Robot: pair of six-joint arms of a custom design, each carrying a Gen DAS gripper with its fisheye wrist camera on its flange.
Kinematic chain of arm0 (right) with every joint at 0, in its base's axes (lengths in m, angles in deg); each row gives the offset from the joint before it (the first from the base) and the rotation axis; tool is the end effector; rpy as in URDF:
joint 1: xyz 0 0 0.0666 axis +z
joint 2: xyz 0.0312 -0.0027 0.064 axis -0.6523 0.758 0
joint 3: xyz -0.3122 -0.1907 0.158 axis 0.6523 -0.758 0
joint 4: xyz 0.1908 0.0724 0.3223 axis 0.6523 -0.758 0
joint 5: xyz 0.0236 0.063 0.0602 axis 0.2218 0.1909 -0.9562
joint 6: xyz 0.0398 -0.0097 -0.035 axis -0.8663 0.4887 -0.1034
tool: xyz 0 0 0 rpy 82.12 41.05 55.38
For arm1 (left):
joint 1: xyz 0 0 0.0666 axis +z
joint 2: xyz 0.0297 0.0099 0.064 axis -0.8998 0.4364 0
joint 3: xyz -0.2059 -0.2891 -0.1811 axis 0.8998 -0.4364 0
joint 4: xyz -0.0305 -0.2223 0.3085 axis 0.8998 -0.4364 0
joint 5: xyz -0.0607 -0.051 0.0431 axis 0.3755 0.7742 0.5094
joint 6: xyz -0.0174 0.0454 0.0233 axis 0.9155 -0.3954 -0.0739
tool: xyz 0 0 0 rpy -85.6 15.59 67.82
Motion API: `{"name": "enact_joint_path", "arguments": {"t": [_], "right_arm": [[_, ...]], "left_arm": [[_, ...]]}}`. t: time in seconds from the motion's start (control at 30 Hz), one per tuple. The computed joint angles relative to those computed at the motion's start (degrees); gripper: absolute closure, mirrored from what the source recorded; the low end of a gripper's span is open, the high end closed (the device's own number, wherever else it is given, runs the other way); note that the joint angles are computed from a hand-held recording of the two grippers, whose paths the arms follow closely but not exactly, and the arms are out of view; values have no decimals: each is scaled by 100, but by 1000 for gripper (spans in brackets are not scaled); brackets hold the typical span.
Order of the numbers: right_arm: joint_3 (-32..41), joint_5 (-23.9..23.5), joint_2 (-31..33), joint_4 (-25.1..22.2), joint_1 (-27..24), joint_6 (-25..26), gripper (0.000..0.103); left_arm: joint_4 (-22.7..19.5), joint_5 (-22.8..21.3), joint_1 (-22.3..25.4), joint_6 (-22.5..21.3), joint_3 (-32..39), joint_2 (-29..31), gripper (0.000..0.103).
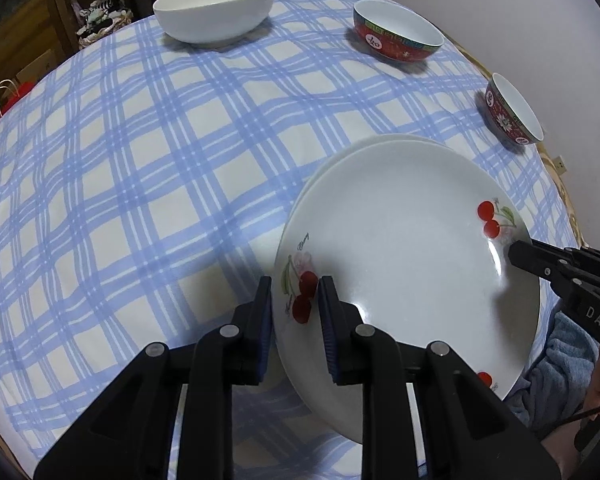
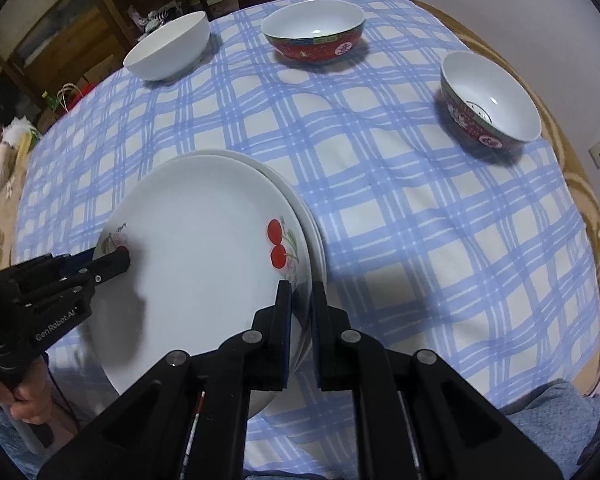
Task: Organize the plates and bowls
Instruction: 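Carry the plate with the left gripper while the right gripper carries its plate onto the stack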
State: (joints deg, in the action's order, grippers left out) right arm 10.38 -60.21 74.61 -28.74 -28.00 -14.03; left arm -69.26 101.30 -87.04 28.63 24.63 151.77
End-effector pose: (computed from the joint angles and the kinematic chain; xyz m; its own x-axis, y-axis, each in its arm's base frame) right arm 0.4681 0.0993 0.3820 -0.7796 0.5612 -0.2780 0.5658 0.8214 0.0716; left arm 0.5907 -0.2611 0.3346 -0.7174 0.6206 -0.3165 0.6881 0.7021 -0.1832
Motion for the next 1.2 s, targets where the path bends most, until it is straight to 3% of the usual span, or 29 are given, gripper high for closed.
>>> {"name": "enact_joint_path", "arguments": {"t": [0.23,0.53,0.83,1.03,1.2], "right_arm": [[4,3,14,28,-20,3,93],[171,274,167,-96,69,287,84],[161,268,169,-78,65,271,84],[197,407,238,-164,29,363,83],[154,290,243,-69,-55,295,83]], "left_arm": [[159,-167,-38,-108,-116,-76,81],[175,-202,-52,-131,-94,-58,81],[223,-221,-51,-201,-138,-82,81],[348,-657,-186,-520,-233,-174,82],[468,-725,-213,-594,-297,-219,82]]}}
